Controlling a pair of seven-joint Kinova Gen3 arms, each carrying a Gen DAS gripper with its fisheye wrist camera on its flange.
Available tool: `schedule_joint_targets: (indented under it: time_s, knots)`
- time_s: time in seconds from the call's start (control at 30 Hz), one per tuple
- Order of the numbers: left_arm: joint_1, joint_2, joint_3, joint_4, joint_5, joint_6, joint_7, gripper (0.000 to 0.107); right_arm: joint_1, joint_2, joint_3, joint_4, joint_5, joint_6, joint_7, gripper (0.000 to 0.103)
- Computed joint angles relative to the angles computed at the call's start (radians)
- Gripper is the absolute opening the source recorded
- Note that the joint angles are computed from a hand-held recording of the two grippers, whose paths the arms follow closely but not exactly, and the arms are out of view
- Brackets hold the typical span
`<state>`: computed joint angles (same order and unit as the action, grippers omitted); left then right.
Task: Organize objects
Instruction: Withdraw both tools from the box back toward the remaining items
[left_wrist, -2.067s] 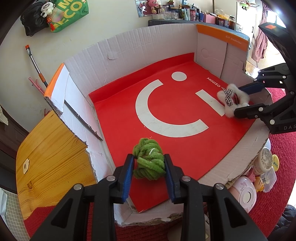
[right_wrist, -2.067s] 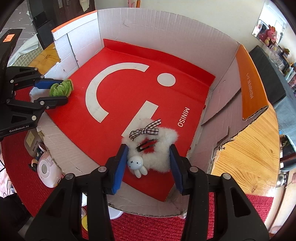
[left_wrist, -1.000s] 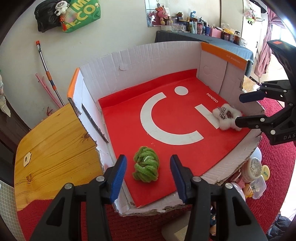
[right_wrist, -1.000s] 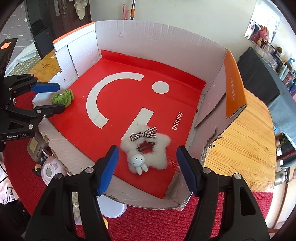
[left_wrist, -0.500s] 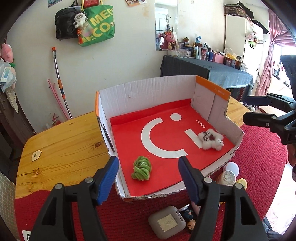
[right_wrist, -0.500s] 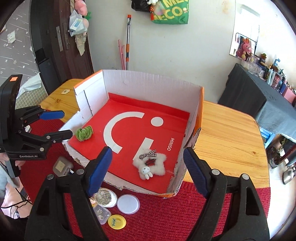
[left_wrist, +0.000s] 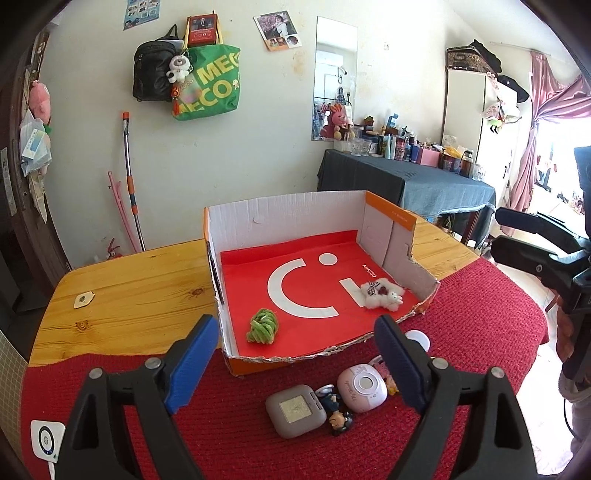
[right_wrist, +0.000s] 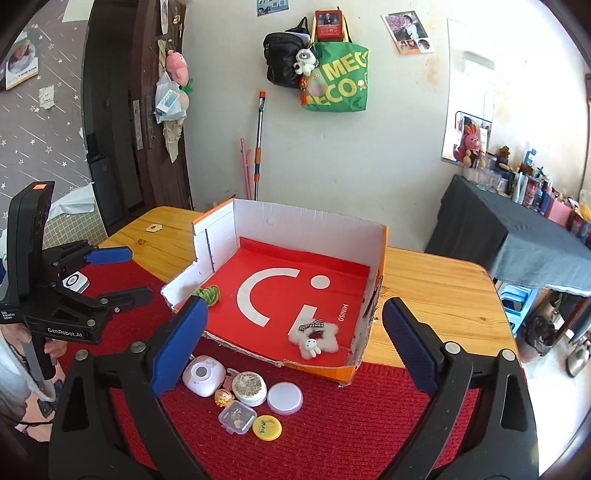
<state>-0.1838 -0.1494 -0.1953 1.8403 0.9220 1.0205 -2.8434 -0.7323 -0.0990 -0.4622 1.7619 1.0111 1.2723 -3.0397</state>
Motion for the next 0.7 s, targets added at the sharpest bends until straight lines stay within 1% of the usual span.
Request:
schedule_joint_targets:
  time_s: [0.07, 0.13, 0.2, 0.27, 0.33, 0.43, 0.57, 0.7]
  knots:
    - [-0.007, -0.016, -0.018, 0.023, 0.021, 0.014, -0.016, 0.089, -0.019, 0.008, -0.03, 0.016, 0.037, 0.037, -0.052, 0.098]
    - [-0.012, -0.039, -0.03, 0.054, 0.038, 0.004, -0.029, 0.091, -0.048, 0.022, -0.052, 0.033, 0.076, 0.085, -0.109, 0.1]
    - [-0.011, -0.062, -0.042, 0.09, 0.057, -0.018, -0.043, 0.091, -0.08, 0.033, -0.058, 0.054, 0.099, 0.118, -0.158, 0.103]
    - [-0.01, -0.083, -0.056, 0.124, 0.074, -0.035, -0.05, 0.093, -0.109, 0.047, -0.057, 0.075, 0.11, 0.143, -0.217, 0.103]
    - [-0.005, -0.104, -0.068, 0.159, 0.089, -0.054, -0.064, 0.096, -0.141, 0.065, -0.054, 0.095, 0.114, 0.168, -0.279, 0.103]
    - [0.009, -0.143, -0.073, 0.219, 0.107, -0.114, -0.091, 0.099, -0.19, 0.092, -0.045, 0.129, 0.12, 0.198, -0.38, 0.103]
    - [0.04, -0.185, -0.075, 0.289, 0.118, -0.199, -0.105, 0.099, -0.248, 0.135, -0.022, 0.148, 0.111, 0.238, -0.455, 0.103]
    - [0.071, -0.204, -0.078, 0.338, 0.107, -0.256, -0.09, 0.103, -0.283, 0.154, 0.004, 0.172, 0.097, 0.227, -0.523, 0.103]
